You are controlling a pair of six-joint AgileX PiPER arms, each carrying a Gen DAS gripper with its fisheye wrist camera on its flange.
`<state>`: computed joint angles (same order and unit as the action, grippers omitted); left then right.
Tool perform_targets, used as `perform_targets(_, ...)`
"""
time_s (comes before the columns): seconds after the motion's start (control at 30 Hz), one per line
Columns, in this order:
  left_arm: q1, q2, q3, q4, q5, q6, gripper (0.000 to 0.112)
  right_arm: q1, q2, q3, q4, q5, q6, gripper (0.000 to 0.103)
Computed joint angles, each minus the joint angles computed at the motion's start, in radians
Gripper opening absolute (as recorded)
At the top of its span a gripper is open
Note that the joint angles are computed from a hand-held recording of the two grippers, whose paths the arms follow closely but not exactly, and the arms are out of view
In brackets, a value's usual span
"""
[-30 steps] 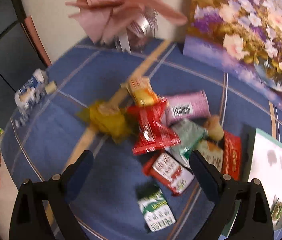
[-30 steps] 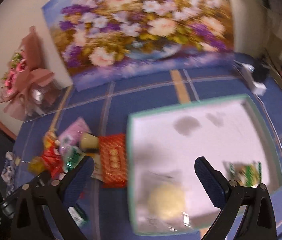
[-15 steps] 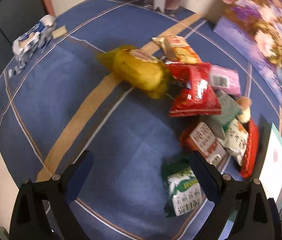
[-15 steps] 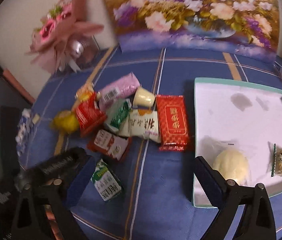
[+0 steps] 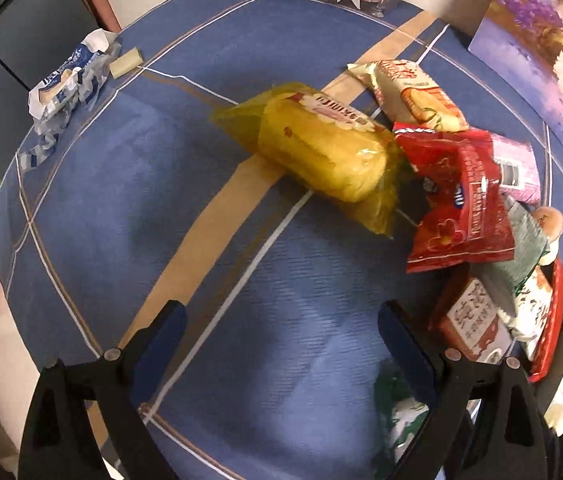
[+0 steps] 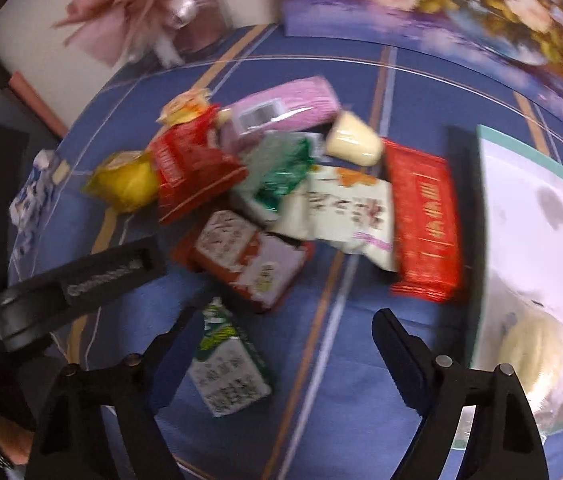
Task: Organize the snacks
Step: 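Move both tools back over the snack pile toward the biscuit packs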
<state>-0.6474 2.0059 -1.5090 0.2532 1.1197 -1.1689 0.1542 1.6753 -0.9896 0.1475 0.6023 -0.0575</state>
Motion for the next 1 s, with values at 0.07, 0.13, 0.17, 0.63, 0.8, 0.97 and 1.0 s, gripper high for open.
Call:
perform_targets(0.07,0.017,-0.016,0.038,-0.002,-0.014,0.023,0.097,0.032,0.006,-0.014,-0.02,0.015,0.01,0.088)
perform_targets(0.13,0.019,-0.026,0.06,-0.007,-0.014,0.029,0.097,0.061,0.009,-0.016,-0.036,0.025,0.031,0.088)
perform_targets(0.17,0.019,-0.033,0.074,-0.011,-0.015,0.029,0.097,0.069,0.011,-0.013,-0.035,0.029,0.032,0.088)
perform_targets(0.63,0.005,-0.121,0.272,-0.05,-0.079,-0.047,0.097,0.212,0.082,0.067,-0.32,-0.004,0.265,0.088)
perform_targets(0.8,-0.011,-0.149,0.32,-0.044,-0.088,-0.076,0.097,0.215,0.087,0.077,-0.337,-0.039,0.281,0.088)
perform_targets(0.97,-0.018,-0.179,0.363,-0.047,-0.119,-0.096,0.097,0.204,0.103,0.055,-0.324,-0.044,0.273,0.085)
perform_targets(1.0,-0.02,-0.182,0.366,-0.046,-0.122,-0.097,0.097,0.199,0.102,0.055,-0.316,-0.047,0.263,0.082)
